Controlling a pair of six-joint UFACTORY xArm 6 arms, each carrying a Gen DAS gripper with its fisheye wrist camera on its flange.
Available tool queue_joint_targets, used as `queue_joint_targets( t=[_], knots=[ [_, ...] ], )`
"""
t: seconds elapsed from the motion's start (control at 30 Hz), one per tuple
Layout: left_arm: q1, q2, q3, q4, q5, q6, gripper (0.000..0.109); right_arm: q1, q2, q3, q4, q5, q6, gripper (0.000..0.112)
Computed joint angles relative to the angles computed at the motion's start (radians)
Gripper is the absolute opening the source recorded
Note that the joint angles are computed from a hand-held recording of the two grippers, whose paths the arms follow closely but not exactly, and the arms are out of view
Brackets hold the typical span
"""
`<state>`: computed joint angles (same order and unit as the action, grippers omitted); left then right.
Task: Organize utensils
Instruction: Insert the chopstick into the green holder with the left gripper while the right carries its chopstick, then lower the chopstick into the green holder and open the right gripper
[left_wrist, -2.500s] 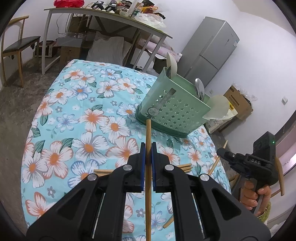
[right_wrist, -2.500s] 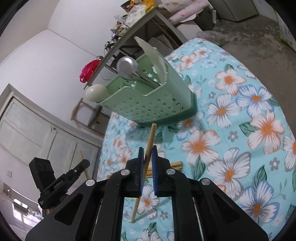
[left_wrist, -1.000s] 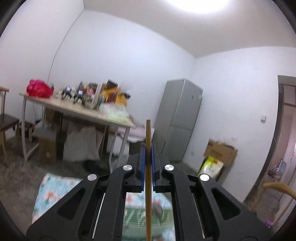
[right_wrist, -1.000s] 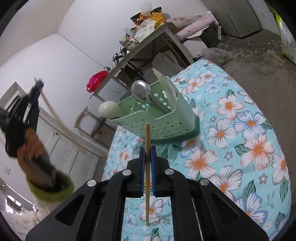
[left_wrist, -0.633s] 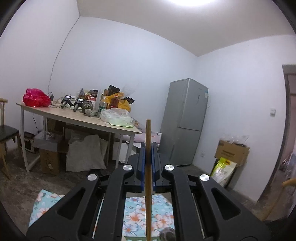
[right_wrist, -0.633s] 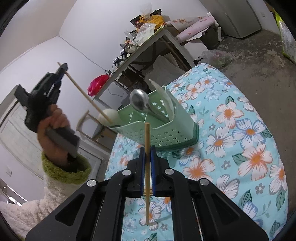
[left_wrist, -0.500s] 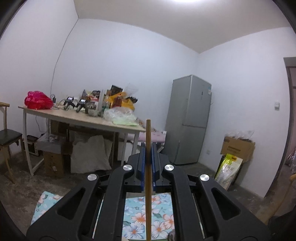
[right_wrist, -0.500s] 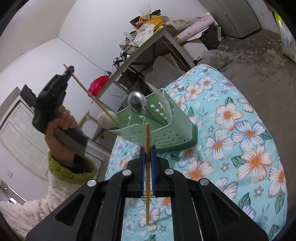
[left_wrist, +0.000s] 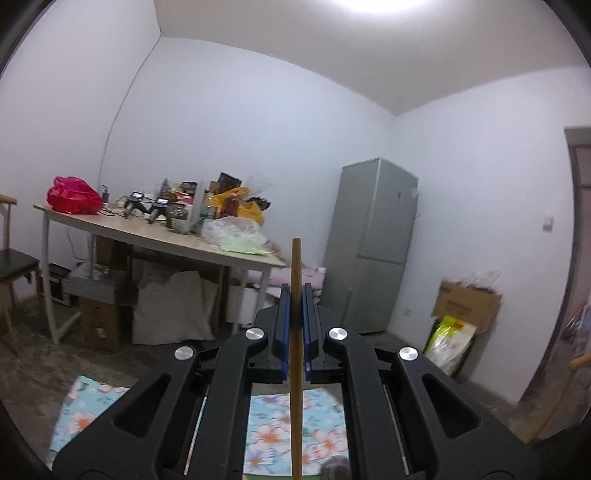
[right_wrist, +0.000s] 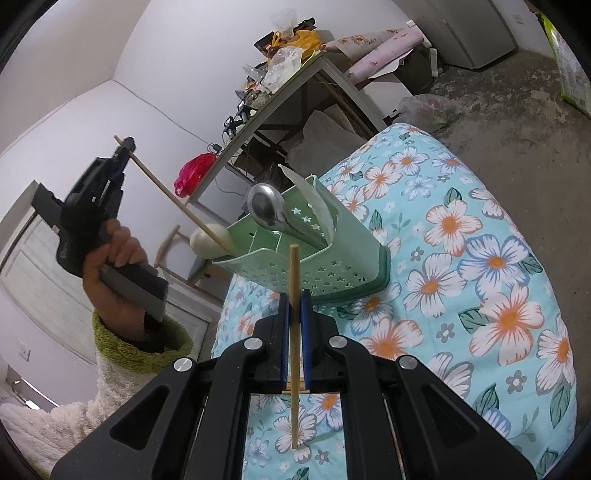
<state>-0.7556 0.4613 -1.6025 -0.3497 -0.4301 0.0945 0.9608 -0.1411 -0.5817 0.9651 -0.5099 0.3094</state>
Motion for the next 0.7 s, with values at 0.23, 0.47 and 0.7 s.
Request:
queue_joint_targets(
  t=[0.23, 0.47, 0.7],
  knots=[
    [-0.016, 0.069, -0.053, -0.004, 0.0, -0.032, 0.004, -0.002, -0.001, 0.003, -0.005, 0.0, 0.01, 0.006],
    [-0.03, 0.102, -0.052, -0.135, 0.029, 0.053, 0.012, 0.017, -0.015, -0.007, 0.064, -0.013, -0.058, 0.006],
    [-0.035, -0.002, 0.059, -0.252, -0.034, 0.136, 0.047, 0.027, -0.043, -0.087, 0.213, -0.032, -0.297, 0.006]
  ],
)
